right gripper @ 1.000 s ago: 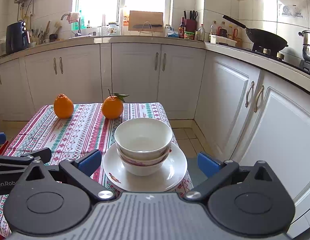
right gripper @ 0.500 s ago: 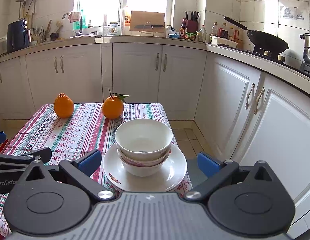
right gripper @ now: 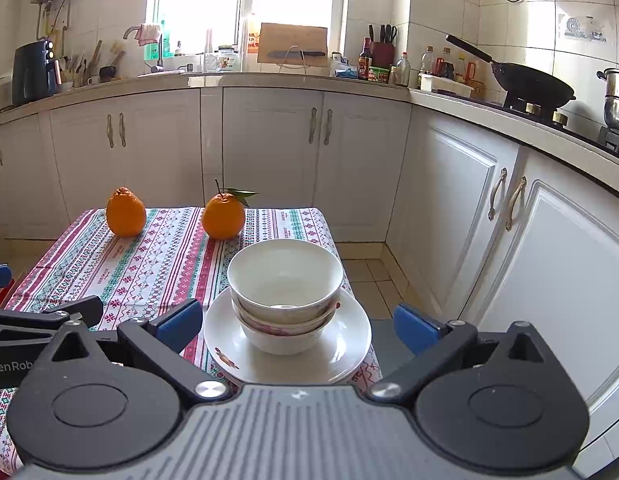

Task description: Organize plates and bowls

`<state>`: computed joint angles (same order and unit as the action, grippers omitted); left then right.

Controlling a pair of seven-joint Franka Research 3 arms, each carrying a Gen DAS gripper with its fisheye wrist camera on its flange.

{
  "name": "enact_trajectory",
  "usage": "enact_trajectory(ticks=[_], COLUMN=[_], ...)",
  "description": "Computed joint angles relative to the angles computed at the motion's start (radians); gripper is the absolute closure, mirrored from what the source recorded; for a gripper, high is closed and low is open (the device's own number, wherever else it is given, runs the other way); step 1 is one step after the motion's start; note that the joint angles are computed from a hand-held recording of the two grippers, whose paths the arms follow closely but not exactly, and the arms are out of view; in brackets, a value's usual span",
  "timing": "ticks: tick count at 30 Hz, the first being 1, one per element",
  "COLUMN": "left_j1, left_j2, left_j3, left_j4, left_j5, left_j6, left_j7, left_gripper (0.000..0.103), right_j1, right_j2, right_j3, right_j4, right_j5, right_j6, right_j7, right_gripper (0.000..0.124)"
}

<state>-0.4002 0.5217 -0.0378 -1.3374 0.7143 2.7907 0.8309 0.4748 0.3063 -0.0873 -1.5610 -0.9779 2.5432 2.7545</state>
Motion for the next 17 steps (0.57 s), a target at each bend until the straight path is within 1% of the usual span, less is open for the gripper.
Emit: enact_trajectory(ticks=[17], left_j1=[0.004], left_j2=[0.001], left_j3=[-0.005], left_j4=[-0.002], left_j5=[-0.013], left_j6=[-0.003], left_j7=[0.010], left_gripper=[0.001], right_j1=[0.001], right_j2=[0.002], right_j3=[-0.001], right_j4=[0.004], right_j5=[0.001], right_j6=[-0.004], right_j7=[-0.004], right_gripper=[0.021])
